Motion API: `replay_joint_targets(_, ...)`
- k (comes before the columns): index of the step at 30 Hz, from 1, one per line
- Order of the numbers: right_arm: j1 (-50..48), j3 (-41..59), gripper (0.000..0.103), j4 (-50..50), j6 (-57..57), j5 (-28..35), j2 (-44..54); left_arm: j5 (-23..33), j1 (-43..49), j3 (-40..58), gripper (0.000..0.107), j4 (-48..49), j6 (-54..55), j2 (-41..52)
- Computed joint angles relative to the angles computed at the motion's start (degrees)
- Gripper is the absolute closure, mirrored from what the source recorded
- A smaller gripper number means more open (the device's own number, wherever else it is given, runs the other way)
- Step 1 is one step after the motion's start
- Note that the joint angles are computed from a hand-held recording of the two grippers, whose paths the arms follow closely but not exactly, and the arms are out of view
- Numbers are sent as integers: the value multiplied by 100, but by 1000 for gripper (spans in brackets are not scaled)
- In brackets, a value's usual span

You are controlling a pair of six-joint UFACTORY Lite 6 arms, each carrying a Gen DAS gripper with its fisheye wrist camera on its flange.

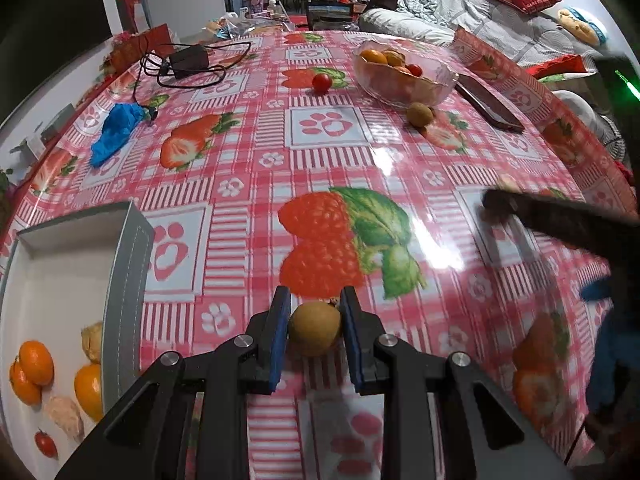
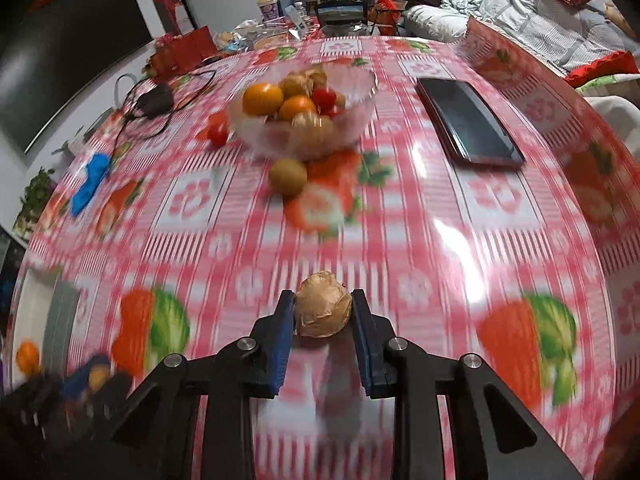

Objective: Organize fruits
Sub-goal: 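Lift the kiwi and physalis and carry them toward the white tray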

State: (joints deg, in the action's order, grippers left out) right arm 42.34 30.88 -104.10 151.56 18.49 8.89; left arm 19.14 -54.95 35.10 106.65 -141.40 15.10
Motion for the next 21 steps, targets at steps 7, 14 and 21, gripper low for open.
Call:
replay_joint_targets(7,2318,-1073,74,2809,-1014,1190,-1344,130,-849,-782,79,-602,-279,-705)
replay_joint_targets(14,4333,-851,74,4253,-993,2226,-1424,424,-1734,-1669,79,-1227,-696,-1548)
replay_joint_targets(21,5055,-799,74,4645,-499,2333,-1263,535,-2077,-2258,79,-1154,-1325,-2144)
